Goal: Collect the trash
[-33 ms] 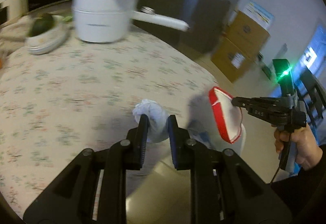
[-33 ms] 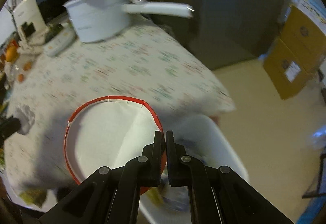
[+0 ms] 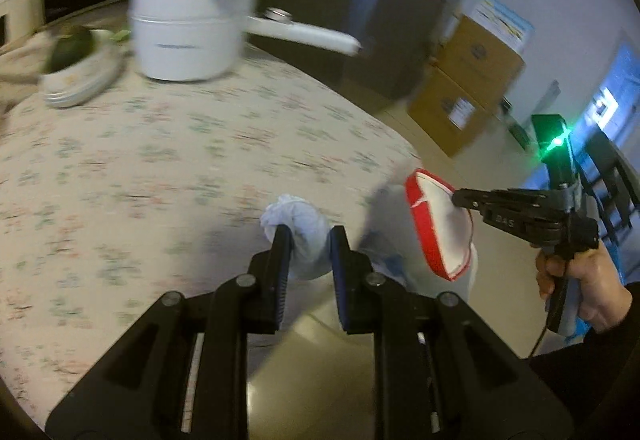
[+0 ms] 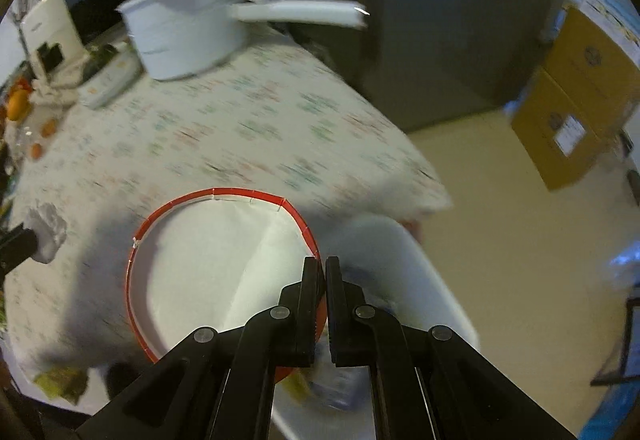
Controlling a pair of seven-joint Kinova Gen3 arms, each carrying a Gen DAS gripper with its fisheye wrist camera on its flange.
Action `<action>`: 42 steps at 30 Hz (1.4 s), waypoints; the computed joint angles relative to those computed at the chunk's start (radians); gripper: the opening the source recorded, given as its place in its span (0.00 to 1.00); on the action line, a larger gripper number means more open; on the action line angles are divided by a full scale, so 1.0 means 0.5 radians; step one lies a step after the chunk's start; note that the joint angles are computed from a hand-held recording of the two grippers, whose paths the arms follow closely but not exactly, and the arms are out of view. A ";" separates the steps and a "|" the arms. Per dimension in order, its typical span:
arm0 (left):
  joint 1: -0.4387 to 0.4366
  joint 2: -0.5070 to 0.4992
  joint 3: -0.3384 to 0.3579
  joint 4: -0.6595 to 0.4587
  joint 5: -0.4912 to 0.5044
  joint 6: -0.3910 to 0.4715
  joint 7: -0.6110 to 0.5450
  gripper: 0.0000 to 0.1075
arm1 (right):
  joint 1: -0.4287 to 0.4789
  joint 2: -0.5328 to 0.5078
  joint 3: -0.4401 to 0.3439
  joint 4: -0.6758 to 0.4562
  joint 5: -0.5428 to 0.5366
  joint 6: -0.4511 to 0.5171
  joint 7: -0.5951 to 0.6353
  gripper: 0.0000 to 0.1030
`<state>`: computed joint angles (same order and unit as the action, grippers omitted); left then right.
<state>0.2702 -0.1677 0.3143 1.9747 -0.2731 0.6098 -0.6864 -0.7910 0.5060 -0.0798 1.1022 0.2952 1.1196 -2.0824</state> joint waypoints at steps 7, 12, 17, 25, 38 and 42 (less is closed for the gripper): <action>0.225 0.405 0.032 -0.250 -0.094 -0.078 0.029 0.21 | 0.171 -0.140 -0.003 0.247 -0.076 -0.138 -0.024 0.37; 0.372 0.620 -0.034 -0.395 -0.031 -0.073 -0.044 0.21 | 0.211 -0.242 -0.018 0.379 -0.040 -0.243 -0.056 0.58; 0.301 0.734 0.089 -0.451 -0.119 -0.043 -0.006 0.34 | 0.277 -0.282 -0.047 0.455 -0.093 -0.279 -0.038 0.60; 0.126 0.611 0.450 -0.500 -0.574 0.486 0.558 0.84 | 0.287 -0.445 -0.086 0.595 -0.101 -0.375 -0.126 0.68; 0.917 0.255 0.151 -0.500 -0.922 1.512 1.321 0.95 | -0.270 -0.715 -0.245 0.796 0.764 -0.342 -0.846 1.00; 0.972 0.277 0.359 -0.495 -1.120 1.837 1.573 0.95 | -0.345 -0.742 -0.368 0.826 1.069 -0.289 -1.045 1.00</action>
<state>0.7563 -0.0294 0.4936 1.7273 -0.8333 1.5285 0.1000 -0.9636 0.1349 -0.2638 1.5150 0.8299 0.9753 -2.6049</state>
